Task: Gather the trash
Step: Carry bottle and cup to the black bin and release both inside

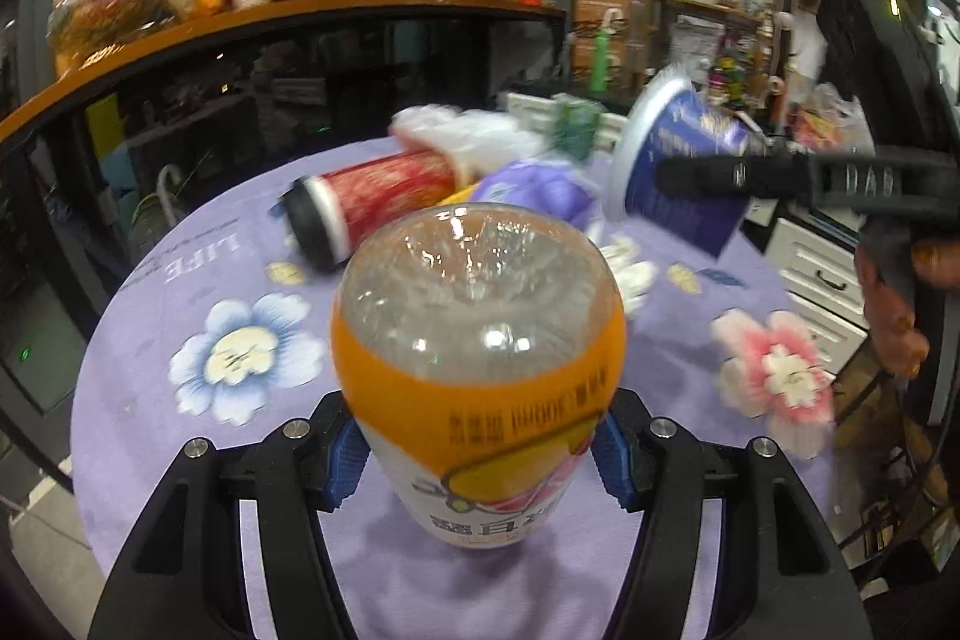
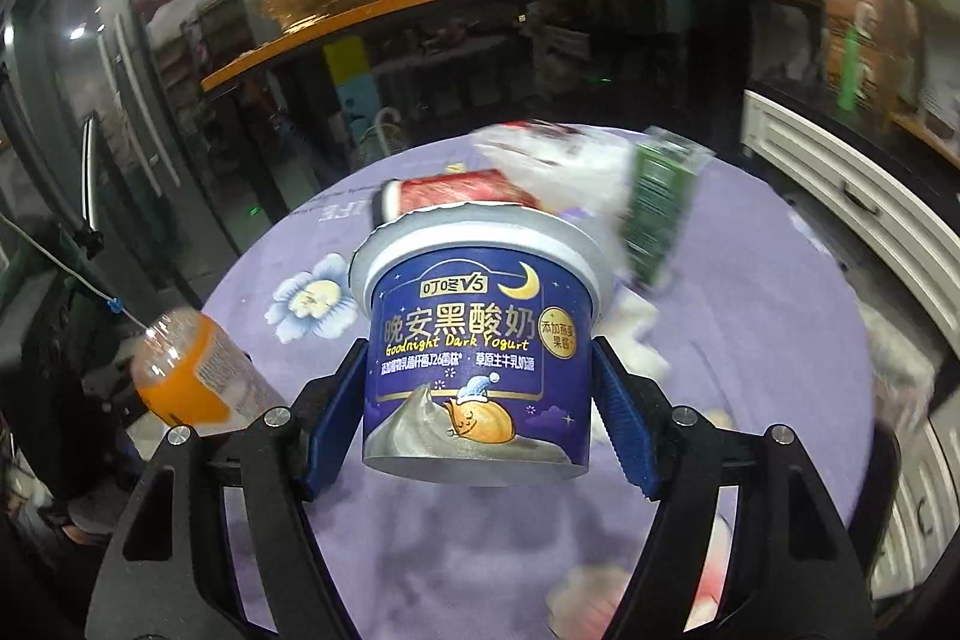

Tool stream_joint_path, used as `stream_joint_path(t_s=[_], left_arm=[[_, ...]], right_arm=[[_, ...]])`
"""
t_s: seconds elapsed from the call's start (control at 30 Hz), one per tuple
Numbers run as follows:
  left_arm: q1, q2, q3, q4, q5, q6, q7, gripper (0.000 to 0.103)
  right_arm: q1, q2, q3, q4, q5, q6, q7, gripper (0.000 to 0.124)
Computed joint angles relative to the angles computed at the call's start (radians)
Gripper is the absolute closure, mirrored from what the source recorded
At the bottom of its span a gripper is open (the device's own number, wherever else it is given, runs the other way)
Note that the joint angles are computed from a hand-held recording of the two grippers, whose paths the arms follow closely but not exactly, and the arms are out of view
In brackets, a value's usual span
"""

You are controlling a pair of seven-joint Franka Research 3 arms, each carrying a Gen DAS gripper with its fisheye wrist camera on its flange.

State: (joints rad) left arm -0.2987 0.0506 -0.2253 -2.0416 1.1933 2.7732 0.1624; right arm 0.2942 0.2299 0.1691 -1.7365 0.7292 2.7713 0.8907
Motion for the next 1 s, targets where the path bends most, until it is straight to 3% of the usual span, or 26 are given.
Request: stream_joint_path(t_s=[0.2, 0.5, 0.73, 1.0], left_arm=[[-0.059, 0.099, -0.009, 0.138, -0.012, 0.017, 0.053, 0.042], [-0.196, 0.324, 0.027, 0.428, -0.095, 0.042, 0.198, 0.042], [-0.262, 0.503, 0.026, 0.655, -0.261, 0.051, 0.39, 0.042], [-0.314, 0.705, -0.009, 0.917, -0.485, -0.007, 0.636, 0.042]], right_arm=[[-0.062, -0.109, -0.013, -0.18, 0.225, 0.095, -0.153, 0.052], [-0.102, -0.221, -0.121, -0.38, 0.491, 0.169, -0.329, 0.052], [-0.138, -0.199, -0.159, -0.444, 0.508, 0.236, -0.328, 0.052], [-0.218, -0.023, -0.153, -0.39, 0.303, 0.243, -0.125, 0.052]])
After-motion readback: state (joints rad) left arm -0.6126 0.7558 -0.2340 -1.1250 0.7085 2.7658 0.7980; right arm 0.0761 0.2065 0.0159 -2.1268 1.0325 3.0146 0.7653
